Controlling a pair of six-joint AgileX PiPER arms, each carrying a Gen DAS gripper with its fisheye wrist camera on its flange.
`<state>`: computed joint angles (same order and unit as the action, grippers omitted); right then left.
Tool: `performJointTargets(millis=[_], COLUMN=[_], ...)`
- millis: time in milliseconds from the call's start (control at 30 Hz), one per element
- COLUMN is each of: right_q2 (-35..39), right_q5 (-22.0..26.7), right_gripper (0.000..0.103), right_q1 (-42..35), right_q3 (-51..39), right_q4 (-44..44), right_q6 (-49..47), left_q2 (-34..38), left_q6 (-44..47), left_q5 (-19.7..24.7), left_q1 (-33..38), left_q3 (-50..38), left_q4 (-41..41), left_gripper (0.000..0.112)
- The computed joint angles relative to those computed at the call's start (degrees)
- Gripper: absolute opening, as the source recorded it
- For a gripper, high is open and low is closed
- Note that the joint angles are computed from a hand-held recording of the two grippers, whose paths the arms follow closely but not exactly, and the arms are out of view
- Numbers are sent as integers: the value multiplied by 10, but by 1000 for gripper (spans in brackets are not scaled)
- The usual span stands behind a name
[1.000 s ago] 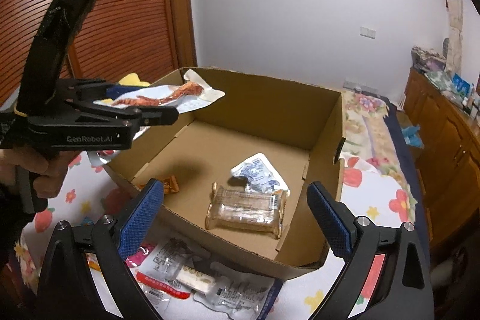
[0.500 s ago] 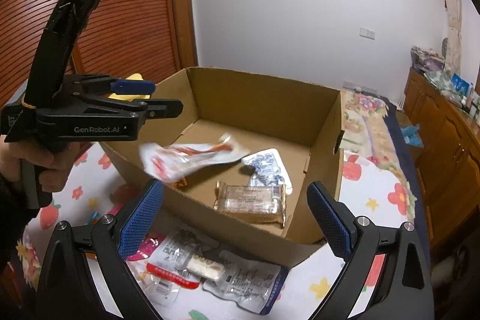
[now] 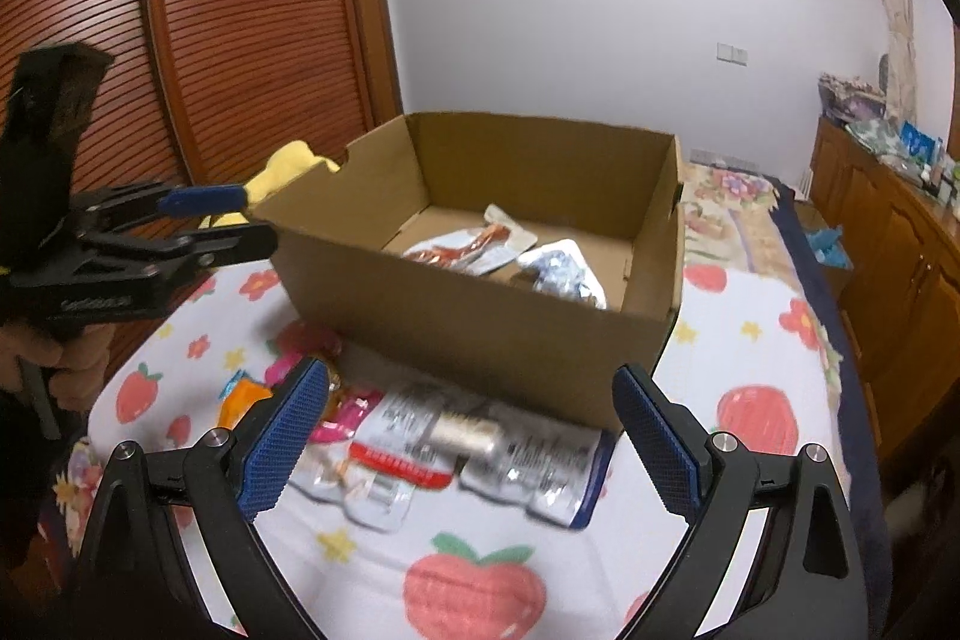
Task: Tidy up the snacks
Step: 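Move both tools back toward the remaining snack pile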
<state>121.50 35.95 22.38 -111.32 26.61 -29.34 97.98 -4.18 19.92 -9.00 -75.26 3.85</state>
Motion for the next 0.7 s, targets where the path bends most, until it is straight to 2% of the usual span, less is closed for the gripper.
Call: performJointTargets(millis=[200,467,567,700], right_q2=[-15,-8,11,46], right_q5=[-36,-61,-55,-38], right_gripper=[93,93,91,90], right_q1=[20,36,41,46], right_q3=[61,80,58,11], right_q4=[-9,-45,-68,-112], right_q6=[4,34,54,94], left_q2=[-23,-24,-22,-20], left_q6=[-30,-221,-256,-347], left_q5=[-63,-122,-141,-157], left_q1=[3,-7,-4,-4], left_q3=[114,196,217,233], left_q4=[11,185,212,298], left_gripper=[65,65,65,65])
